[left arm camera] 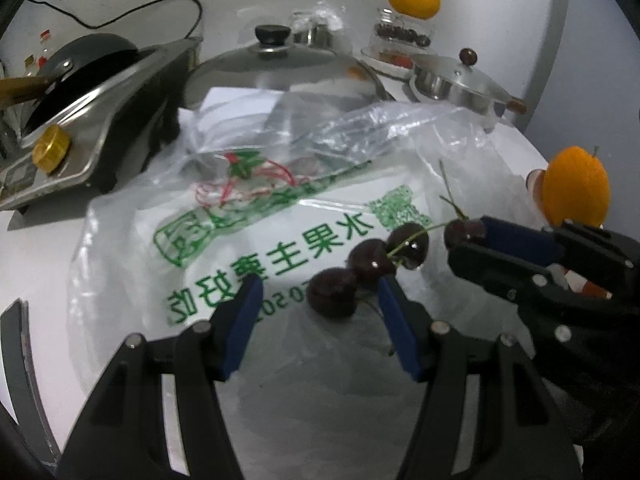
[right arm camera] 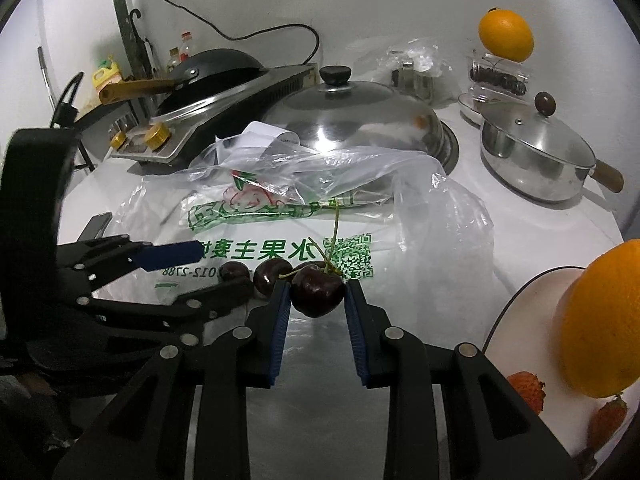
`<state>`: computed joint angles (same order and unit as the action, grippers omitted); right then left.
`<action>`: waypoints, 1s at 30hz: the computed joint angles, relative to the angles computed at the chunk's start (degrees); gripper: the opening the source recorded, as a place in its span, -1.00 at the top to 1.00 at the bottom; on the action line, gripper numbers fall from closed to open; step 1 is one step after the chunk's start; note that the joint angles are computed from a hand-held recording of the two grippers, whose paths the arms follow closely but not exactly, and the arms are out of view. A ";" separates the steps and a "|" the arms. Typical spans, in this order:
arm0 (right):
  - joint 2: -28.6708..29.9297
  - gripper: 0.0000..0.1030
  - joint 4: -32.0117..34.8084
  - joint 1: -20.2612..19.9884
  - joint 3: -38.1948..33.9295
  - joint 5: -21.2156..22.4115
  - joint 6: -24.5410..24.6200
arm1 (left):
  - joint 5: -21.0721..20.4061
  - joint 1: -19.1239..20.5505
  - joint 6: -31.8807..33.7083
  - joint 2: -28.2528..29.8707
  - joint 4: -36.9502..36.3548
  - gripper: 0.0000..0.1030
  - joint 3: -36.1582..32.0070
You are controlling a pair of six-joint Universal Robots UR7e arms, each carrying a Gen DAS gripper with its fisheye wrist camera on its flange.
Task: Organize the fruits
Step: 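Close the left gripper on cherries beside the right gripper while the right gripper holds its cherries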
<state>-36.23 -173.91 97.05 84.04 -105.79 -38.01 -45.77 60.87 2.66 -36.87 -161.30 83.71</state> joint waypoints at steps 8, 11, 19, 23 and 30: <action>-0.11 0.42 0.16 -0.32 -0.13 0.20 0.12 | -1.22 0.48 -0.46 0.92 1.18 -0.08 -1.06; -0.10 0.42 0.15 -0.34 -0.16 0.18 0.03 | -1.06 0.58 -0.51 0.91 1.29 0.00 -1.03; -0.08 0.42 0.11 -0.28 -0.18 0.13 0.00 | -2.17 0.62 -0.16 0.07 0.35 0.18 0.03; -0.42 0.42 -0.34 -0.08 0.27 0.05 -0.16 | -2.33 0.46 -0.05 -0.55 -0.50 0.20 0.71; -0.96 0.42 -1.57 0.49 1.28 -0.15 -0.62 | -2.05 -0.14 0.47 -1.63 -2.36 0.21 2.03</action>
<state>-37.19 -175.49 97.53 85.33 -105.94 -38.63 -47.81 60.72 3.12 -38.49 -163.66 85.74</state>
